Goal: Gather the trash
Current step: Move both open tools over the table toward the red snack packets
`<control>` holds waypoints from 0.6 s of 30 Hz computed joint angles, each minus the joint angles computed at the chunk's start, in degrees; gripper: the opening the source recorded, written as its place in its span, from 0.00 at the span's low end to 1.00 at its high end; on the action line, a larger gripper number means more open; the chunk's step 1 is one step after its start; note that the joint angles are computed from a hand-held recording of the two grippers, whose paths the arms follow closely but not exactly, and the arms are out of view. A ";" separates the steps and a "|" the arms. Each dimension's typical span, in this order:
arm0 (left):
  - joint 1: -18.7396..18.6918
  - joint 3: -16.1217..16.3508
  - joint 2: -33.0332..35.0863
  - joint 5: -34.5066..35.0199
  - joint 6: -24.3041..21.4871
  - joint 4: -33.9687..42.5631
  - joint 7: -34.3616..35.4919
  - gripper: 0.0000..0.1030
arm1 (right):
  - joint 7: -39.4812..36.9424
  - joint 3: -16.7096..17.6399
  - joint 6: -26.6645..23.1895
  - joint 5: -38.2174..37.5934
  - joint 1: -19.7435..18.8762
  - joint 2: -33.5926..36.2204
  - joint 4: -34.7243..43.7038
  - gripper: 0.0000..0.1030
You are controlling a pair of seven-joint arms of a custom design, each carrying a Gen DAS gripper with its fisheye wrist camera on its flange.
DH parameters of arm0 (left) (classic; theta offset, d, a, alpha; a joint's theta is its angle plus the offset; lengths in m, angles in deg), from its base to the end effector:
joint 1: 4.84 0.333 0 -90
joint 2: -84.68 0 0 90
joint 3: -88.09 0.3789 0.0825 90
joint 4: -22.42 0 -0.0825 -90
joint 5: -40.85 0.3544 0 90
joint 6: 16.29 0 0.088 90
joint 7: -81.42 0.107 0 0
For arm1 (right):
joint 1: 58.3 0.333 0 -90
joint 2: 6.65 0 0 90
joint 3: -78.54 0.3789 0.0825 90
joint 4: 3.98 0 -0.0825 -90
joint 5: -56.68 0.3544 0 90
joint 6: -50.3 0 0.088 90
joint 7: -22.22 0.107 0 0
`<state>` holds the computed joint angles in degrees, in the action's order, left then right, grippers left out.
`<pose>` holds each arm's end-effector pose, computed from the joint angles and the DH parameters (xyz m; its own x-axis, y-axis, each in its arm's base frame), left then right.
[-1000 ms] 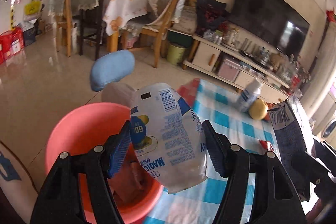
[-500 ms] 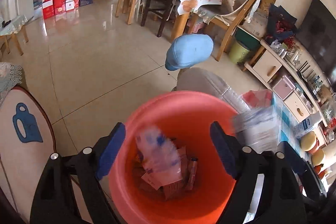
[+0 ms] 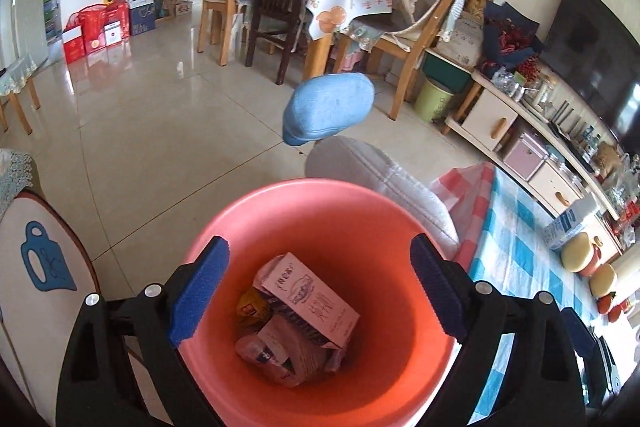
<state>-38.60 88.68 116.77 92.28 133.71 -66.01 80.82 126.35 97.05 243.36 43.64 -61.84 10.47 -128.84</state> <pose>0.6115 -0.4230 0.4440 0.2245 -0.9506 0.2146 -0.6696 -0.3105 -0.6747 0.5864 0.1625 0.4527 0.2665 -0.9530 -0.1441 -0.6270 -0.0579 -0.7769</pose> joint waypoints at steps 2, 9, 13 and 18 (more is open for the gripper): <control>-0.45 -0.28 0.52 0.22 -0.07 1.13 1.01 0.88 | -1.46 -5.55 0.66 1.59 4.64 -1.72 -1.98 0.88; -2.55 -0.73 3.18 0.03 -0.20 6.16 6.67 0.88 | -4.11 -12.48 2.38 4.65 8.80 -5.88 -7.95 0.92; -4.11 -0.82 5.15 -0.88 -1.65 9.68 11.34 0.89 | -8.30 -18.48 3.10 9.87 14.07 -7.82 -10.91 0.93; -6.04 -0.74 7.80 -2.48 -3.43 14.01 17.06 0.89 | -16.11 -22.87 5.07 17.77 18.54 -9.94 -14.60 0.93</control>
